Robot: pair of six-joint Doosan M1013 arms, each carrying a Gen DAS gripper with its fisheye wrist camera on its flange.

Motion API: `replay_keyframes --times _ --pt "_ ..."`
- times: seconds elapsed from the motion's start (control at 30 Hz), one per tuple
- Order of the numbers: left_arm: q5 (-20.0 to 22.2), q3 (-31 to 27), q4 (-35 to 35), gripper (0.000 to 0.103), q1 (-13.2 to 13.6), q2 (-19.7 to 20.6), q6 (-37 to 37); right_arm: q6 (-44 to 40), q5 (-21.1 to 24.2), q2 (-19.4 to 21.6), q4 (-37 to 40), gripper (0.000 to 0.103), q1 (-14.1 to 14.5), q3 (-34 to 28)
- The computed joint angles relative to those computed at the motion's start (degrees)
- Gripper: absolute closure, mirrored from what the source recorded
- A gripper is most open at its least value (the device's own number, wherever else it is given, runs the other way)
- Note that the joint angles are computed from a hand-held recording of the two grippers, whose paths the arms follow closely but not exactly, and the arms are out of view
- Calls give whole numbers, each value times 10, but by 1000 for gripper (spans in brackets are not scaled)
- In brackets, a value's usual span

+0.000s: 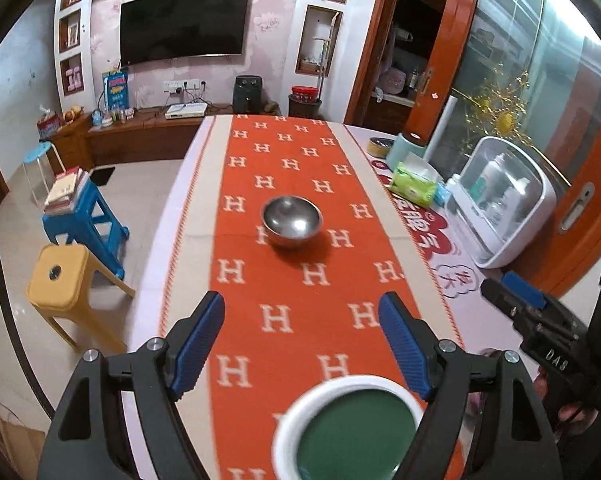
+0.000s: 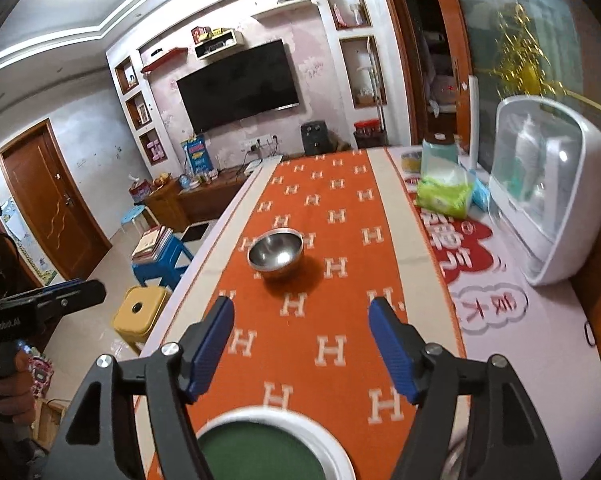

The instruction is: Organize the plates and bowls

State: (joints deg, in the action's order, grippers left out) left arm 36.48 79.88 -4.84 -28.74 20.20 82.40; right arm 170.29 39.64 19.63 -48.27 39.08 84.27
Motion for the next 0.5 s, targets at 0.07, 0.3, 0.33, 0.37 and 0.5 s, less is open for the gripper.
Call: replay_keyframes --times 0.07,0.3,0.33,0.37,0.5 --pt "8 -18 5 25 9 10 15 -2 11 13 -9 32 -1 -21" --pt "42 -91 -3 25 29 54 58 -19 33 55 -31 29 -12 -94" --pt "50 -107 -7 25 32 64 63 -24 35 61 -31 28 -14 -105" --pt "55 -117 -9 25 34 70 66 -30 43 69 -33 28 -16 -120" --pt "75 -171 -20 25 43 105 73 -50 65 94 -34 28 -24 -166"
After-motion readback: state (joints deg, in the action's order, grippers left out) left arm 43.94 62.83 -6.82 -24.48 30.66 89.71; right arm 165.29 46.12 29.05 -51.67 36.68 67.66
